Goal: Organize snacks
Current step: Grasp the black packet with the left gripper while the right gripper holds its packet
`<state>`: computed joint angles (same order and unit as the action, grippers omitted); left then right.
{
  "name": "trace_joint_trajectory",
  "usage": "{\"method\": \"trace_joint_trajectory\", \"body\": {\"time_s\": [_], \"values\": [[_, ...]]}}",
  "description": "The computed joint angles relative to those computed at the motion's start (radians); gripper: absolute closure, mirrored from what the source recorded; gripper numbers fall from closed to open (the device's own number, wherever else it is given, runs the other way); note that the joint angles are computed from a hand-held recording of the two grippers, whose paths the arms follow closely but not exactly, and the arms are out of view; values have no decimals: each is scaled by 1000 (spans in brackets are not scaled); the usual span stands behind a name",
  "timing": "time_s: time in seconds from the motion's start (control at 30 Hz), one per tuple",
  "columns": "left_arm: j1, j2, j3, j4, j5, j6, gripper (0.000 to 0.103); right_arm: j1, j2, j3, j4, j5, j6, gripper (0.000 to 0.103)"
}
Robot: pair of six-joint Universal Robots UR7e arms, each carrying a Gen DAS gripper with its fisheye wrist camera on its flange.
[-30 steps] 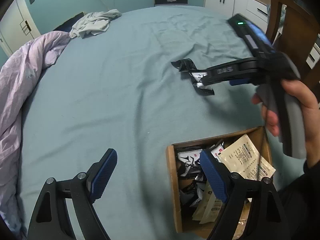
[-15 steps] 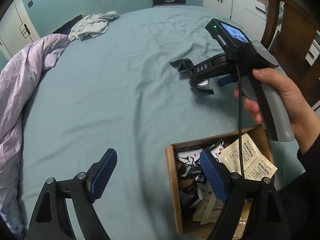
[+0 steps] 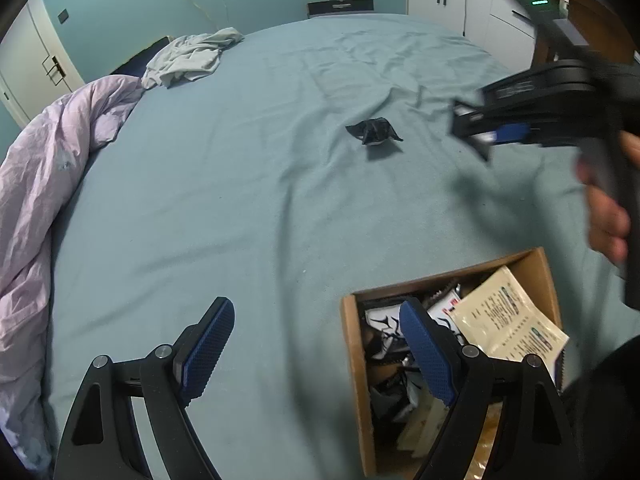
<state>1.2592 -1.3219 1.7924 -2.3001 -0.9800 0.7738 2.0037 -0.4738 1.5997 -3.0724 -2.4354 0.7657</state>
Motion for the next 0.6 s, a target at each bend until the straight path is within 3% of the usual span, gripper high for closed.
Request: {"method": "trace_joint_trajectory", "body": {"time_s": [0.1, 0.37, 0.6], "values": [[3, 15, -6, -17, 6, 9, 17, 41, -5, 37, -16, -68, 50, 69], [-24, 64, -14, -63, 51, 70, 17, 146, -10, 175, -80, -88, 227, 69], [-76, 180, -77, -31, 78, -50, 8, 189, -22, 227, -75, -117, 321, 69]]}}
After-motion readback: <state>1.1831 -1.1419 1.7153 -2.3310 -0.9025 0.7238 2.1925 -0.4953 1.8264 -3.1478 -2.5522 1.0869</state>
